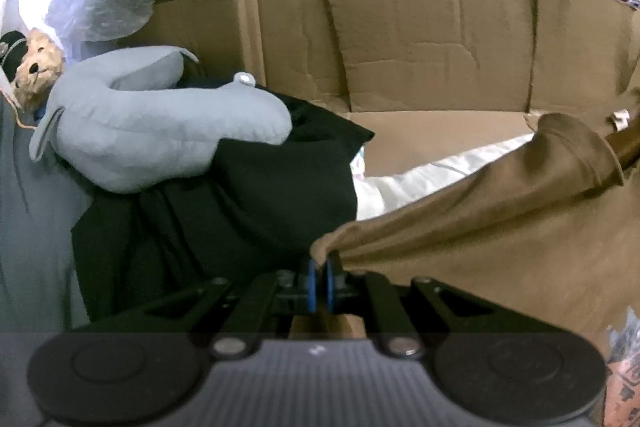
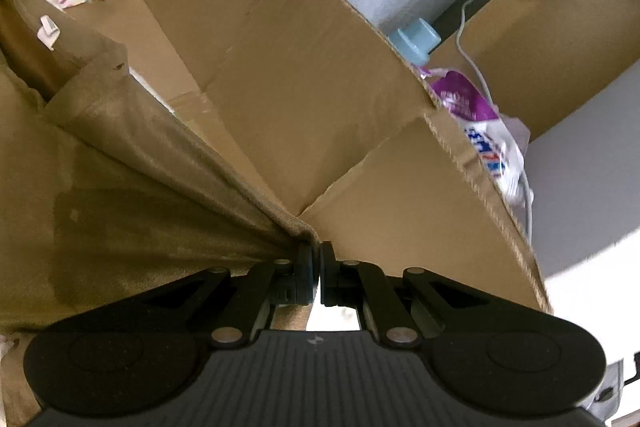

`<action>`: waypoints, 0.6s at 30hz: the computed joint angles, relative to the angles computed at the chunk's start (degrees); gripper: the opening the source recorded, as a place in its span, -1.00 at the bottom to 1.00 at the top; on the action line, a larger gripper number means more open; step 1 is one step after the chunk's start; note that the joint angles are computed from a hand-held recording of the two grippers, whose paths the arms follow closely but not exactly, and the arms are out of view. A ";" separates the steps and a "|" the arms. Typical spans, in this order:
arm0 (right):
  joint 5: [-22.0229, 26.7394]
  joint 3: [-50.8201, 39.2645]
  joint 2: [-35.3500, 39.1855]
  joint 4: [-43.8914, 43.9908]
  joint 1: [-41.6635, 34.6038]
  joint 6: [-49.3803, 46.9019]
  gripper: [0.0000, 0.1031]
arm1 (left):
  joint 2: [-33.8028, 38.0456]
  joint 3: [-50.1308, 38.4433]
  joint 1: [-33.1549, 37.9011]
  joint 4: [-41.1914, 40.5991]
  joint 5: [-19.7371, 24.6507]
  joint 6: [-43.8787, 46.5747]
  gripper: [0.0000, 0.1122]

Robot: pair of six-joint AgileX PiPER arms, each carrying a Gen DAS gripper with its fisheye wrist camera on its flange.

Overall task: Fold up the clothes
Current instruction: 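Lift the brown shirt with both tools, pulling the tools apart to spread it, then lay the shirt flat on the sheet and open both tools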

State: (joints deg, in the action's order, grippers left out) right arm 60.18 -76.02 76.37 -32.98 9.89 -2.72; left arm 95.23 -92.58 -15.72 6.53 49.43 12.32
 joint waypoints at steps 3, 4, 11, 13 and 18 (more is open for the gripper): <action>-0.46 -2.25 3.50 -0.42 -0.91 -1.38 -0.99 | 2.55 -2.79 -0.37 0.57 0.58 -0.14 -0.89; -0.55 -2.88 4.55 -0.66 -1.11 -1.56 -0.99 | 3.33 -3.71 -0.53 0.88 0.87 -0.35 -0.89; -1.95 -5.08 10.02 -3.34 -0.10 -1.98 -0.99 | 7.70 -9.01 -1.54 5.89 4.21 -5.06 -0.89; -2.48 -5.64 11.59 -4.09 0.44 -1.48 -0.99 | 8.53 -9.63 -1.62 7.21 5.17 -6.03 -0.89; -4.93 -6.72 15.71 -0.77 0.01 -1.31 -0.75 | 13.48 -14.43 -1.71 10.05 11.41 -10.12 -0.77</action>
